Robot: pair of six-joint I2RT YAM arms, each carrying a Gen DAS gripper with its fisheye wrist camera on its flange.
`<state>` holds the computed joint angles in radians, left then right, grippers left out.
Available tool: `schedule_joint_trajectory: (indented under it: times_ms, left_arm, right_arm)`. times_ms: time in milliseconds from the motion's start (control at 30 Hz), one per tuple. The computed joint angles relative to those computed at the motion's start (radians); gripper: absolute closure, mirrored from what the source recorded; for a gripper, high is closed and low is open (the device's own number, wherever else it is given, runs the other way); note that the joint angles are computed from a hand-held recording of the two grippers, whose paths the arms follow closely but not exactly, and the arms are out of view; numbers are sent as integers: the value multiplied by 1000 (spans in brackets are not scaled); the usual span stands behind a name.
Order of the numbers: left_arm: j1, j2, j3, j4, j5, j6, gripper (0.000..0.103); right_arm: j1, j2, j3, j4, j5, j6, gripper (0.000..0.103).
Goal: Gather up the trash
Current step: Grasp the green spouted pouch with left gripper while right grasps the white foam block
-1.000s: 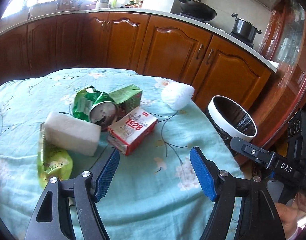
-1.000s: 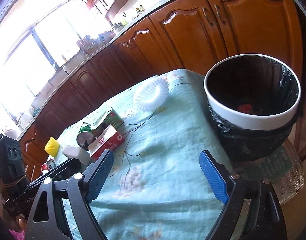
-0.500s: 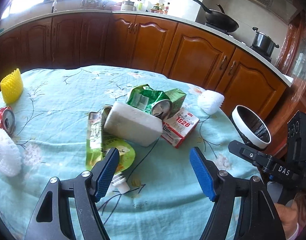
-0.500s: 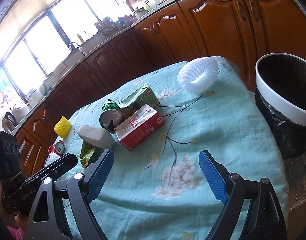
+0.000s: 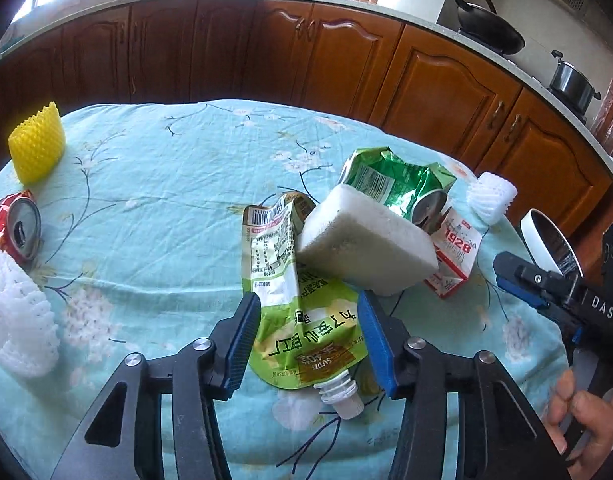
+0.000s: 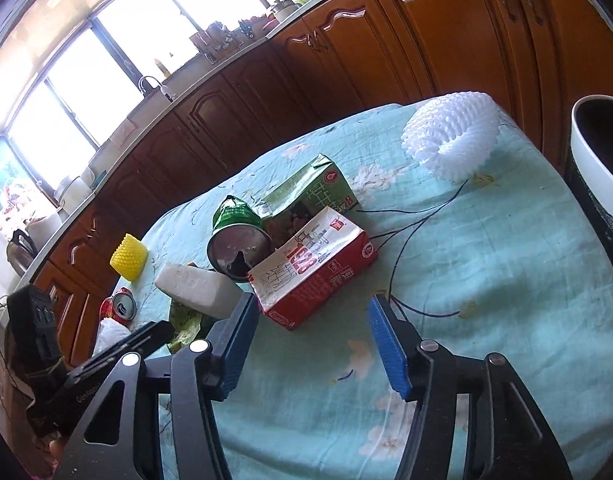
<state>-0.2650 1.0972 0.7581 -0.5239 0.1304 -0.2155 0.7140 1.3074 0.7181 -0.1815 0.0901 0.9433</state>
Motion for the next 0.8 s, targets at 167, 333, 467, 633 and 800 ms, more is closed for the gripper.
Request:
schedule_joint_trajectory:
  times_ms: [167, 333, 467, 633, 800]
  left_arm:
    - [-15, 58, 16, 41, 4, 17, 60]
    - [-14, 78, 13, 70, 25, 41, 71]
    - [26, 75, -7, 87, 83, 56, 91]
    - [53, 36, -31, 89, 125, 64, 99]
    - [40, -36, -52, 81, 131, 58, 100]
  right_arm:
    - [-27, 99, 58, 29, -44, 17, 42]
    - [-26, 226, 174, -24, -43, 29, 31]
    - [-34, 294, 235, -59, -38, 45, 27]
    - [-24, 315, 266, -109, -11, -4, 38]
    - [0, 216, 211, -153, 35, -40, 53]
